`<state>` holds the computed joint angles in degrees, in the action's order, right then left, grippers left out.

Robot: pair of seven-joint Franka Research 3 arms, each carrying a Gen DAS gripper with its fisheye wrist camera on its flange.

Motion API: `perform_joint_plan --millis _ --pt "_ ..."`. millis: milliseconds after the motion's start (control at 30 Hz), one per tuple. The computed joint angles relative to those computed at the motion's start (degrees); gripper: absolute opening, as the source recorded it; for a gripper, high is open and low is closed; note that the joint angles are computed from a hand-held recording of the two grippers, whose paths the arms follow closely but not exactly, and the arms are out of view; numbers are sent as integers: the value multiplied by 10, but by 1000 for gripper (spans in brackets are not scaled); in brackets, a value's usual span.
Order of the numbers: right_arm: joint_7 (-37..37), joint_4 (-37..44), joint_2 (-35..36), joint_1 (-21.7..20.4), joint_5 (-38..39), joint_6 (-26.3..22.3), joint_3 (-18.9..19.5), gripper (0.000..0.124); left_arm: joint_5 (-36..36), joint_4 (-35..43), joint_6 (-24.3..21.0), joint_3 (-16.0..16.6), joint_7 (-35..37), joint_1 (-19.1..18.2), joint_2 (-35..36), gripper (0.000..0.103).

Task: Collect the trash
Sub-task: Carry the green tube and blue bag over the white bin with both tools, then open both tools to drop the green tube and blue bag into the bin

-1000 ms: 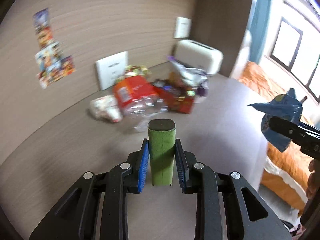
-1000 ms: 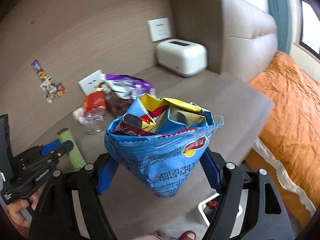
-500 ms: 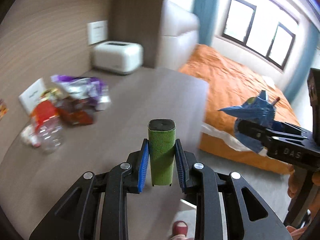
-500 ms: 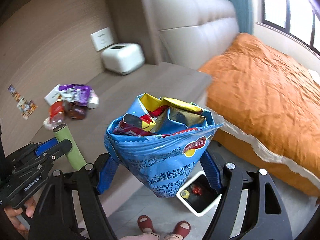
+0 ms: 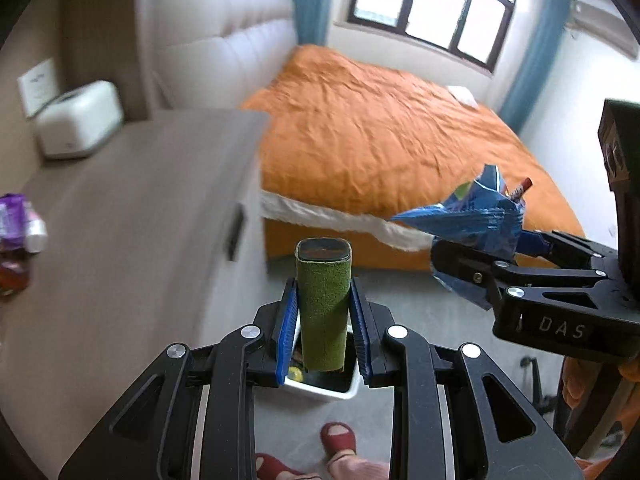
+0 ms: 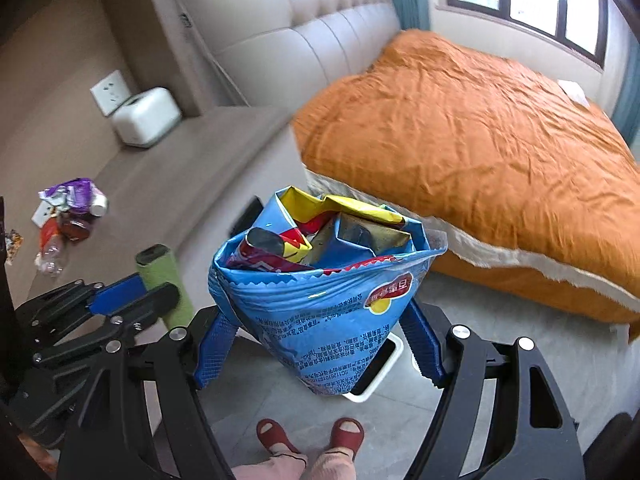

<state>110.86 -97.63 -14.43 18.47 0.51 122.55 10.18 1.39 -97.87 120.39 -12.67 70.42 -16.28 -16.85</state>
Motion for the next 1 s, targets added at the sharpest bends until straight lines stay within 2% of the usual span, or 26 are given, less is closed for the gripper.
perform_joint_plan --millis 167,367,700,800,933,967,1000 --pt "8 -53 -9 -11 -4 4 -7 75 -18 -17 12 -7 13 -12 46 25" --pt "14 -126 15 -16 21 43 -19 75 -55 -82 61 -6 26 -16 95 25" --pt "1 -197 141 -3 30 169 -35 75 -97 -168 200 -19 71 -6 223 25" --pt "-10 -205 182 4 34 198 -42 75 -83 -176 234 -25 66 -2 266 25" --pt "-29 -217 224 12 42 225 -48 78 -78 -188 257 -33 63 11 308 26" --pt "-34 -219 232 14 46 225 -49 89 -78 -192 261 -34 61 14 319 34" --pt "-35 -219 241 17 44 223 -51 95 -74 -192 260 -35 55 15 323 67"
